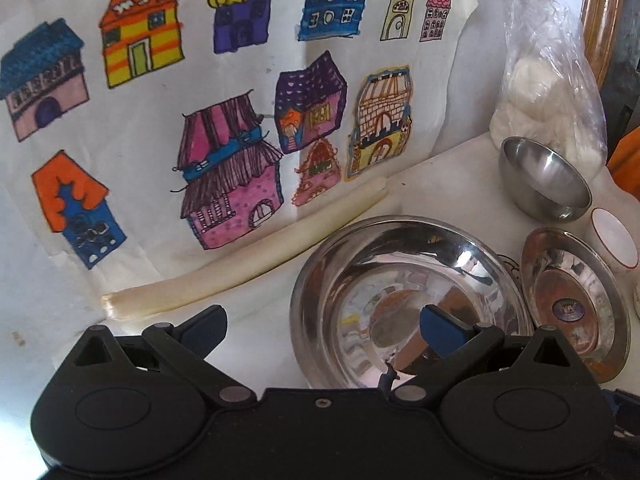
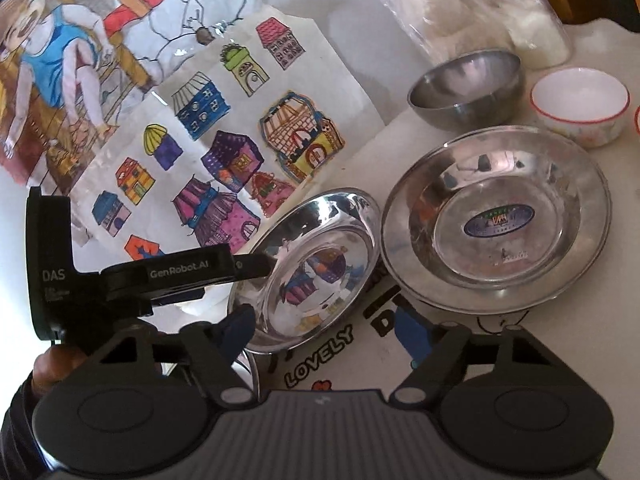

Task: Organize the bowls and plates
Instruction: 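Move the left tool to the large steel basin rim while the right tool reaches the medium steel plate, then close the left tool on the basin rim while the right tool closes on the plate rim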

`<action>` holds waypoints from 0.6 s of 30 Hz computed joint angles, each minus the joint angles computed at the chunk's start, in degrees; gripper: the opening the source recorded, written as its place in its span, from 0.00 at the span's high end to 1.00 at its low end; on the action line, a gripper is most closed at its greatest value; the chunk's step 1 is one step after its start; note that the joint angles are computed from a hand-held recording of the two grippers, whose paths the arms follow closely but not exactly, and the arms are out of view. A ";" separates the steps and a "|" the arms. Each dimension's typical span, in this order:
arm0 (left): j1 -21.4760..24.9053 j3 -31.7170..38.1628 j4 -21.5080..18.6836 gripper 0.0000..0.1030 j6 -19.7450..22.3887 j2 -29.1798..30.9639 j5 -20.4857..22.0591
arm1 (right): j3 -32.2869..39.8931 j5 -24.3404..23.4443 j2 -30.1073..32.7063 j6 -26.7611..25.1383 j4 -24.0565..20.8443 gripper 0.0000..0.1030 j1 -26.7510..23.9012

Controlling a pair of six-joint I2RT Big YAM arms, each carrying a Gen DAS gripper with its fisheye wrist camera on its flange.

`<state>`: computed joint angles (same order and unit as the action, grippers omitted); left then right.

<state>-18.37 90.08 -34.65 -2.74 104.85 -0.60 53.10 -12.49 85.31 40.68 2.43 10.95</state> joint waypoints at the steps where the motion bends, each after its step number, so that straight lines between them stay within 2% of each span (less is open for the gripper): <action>1: 0.10 0.30 -0.15 0.02 -0.08 0.24 0.26 | 0.00 0.14 0.24 0.52 0.50 0.24 0.06; 5: 0.51 2.29 -2.34 0.09 -1.40 1.54 1.67 | 0.64 -0.34 1.42 2.03 1.40 0.31 0.34; 7: 0.75 3.37 -3.66 0.18 -2.32 2.33 2.34 | 1.15 -0.25 1.96 2.30 1.37 0.42 0.53; 9: 0.88 4.29 -4.97 0.25 -2.90 2.99 2.44 | 1.70 0.47 2.52 2.58 1.11 0.46 0.81; 10: 0.90 4.51 -5.31 0.31 -3.09 3.20 2.24 | 1.91 0.60 2.78 2.82 1.13 0.51 0.88; 12: 1.04 4.66 -5.45 0.41 -3.60 3.41 2.40 | 2.40 0.76 3.35 3.25 0.93 0.56 0.89; 14: 1.17 4.87 -5.69 0.59 -4.10 3.62 2.66 | 2.63 0.81 3.76 3.29 1.15 0.61 0.86; 18: 1.17 5.10 -5.84 0.66 -4.94 3.92 2.90 | 3.06 1.90 4.30 3.19 0.84 0.67 0.92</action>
<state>-17.20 95.18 -40.49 -7.68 108.77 2.30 56.15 -10.59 89.61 43.88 3.27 11.87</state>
